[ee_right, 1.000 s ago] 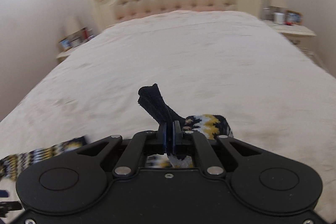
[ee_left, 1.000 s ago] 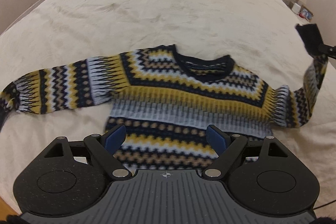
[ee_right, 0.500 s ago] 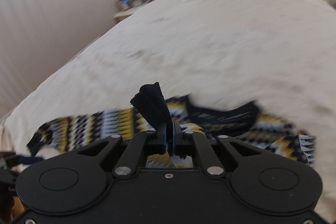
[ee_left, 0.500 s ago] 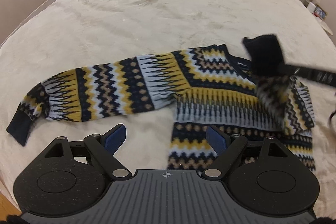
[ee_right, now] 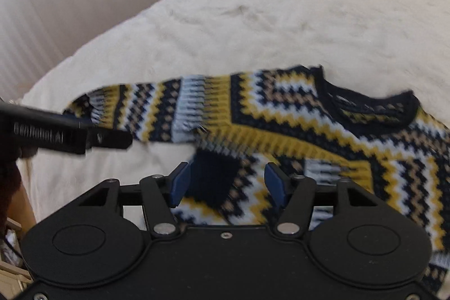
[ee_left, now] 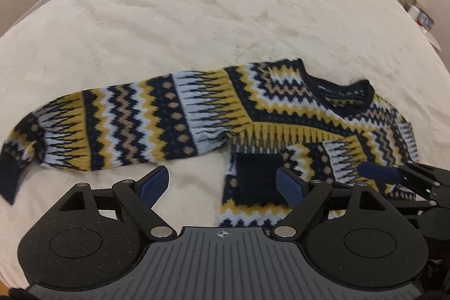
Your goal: Fold small clothes
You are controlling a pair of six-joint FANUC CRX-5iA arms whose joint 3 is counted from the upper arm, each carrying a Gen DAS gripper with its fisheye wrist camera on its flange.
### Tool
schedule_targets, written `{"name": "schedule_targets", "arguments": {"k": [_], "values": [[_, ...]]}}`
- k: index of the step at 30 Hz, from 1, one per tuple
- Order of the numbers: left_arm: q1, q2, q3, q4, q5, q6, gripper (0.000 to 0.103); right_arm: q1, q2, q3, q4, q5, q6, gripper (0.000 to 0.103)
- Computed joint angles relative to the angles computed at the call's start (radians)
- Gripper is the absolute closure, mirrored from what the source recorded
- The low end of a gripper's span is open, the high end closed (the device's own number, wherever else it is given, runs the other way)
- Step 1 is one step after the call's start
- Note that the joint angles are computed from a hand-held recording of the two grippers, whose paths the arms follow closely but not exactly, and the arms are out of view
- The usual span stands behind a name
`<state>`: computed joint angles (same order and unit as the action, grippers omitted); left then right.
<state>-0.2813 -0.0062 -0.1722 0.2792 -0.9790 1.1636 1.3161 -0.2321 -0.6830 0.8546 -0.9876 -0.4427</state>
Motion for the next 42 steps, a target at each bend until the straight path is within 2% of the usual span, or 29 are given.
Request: {"name": "schedule_targets", "arguments": {"k": [5, 8, 12, 14, 18, 22, 26, 28, 31, 32, 35, 38, 42], "values": [[-0.043, 0.042, -0.007, 0.01, 0.012, -0.055, 0.022, 0.075, -0.063, -0.031, -0.084, -0.107, -0.075, 0.039], [-0.074, 0.061, -0.021, 0.012, 0.044, -0.103, 0.028, 0.125, -0.102, -0.054, -0.12, -0.178, -0.141, 0.039], [-0.112, 0.084, -0.041, 0.025, 0.114, -0.219, 0.034, 0.189, -0.147, -0.074, -0.161, -0.255, -0.21, 0.039], [-0.125, 0.108, -0.025, 0.008, 0.121, -0.222, 0.035, 0.216, -0.169, -0.086, -0.175, -0.283, -0.239, 0.039], [-0.135, 0.152, 0.009, -0.016, 0.116, -0.167, 0.035, 0.242, -0.203, -0.113, -0.192, -0.294, -0.274, 0.039], [-0.151, 0.188, 0.026, -0.018, 0.146, -0.271, 0.035, 0.248, -0.23, -0.137, -0.201, -0.273, -0.288, 0.039], [-0.165, 0.245, 0.077, -0.048, 0.12, -0.302, 0.035, 0.244, -0.245, -0.152, -0.201, -0.249, -0.275, 0.039], [-0.162, 0.263, 0.083, -0.018, 0.106, -0.336, 0.036, 0.241, -0.25, -0.156, -0.2, -0.239, -0.266, 0.039], [-0.16, 0.271, 0.079, 0.037, 0.083, -0.389, 0.052, 0.242, -0.257, -0.16, -0.203, -0.231, -0.257, 0.039], [-0.161, 0.271, 0.081, 0.04, 0.076, -0.388, 0.06, 0.242, -0.259, -0.161, -0.206, -0.23, -0.256, 0.039], [-0.156, 0.275, 0.077, 0.076, 0.049, -0.384, 0.095, 0.248, -0.268, -0.169, -0.213, -0.225, -0.262, 0.039], [-0.163, 0.245, 0.062, 0.051, 0.092, -0.338, 0.098, 0.253, -0.276, -0.173, -0.223, -0.227, -0.265, 0.039], [-0.144, 0.19, 0.028, 0.123, 0.158, -0.347, 0.099, 0.271, -0.292, -0.186, -0.218, -0.253, -0.301, 0.039]]}}
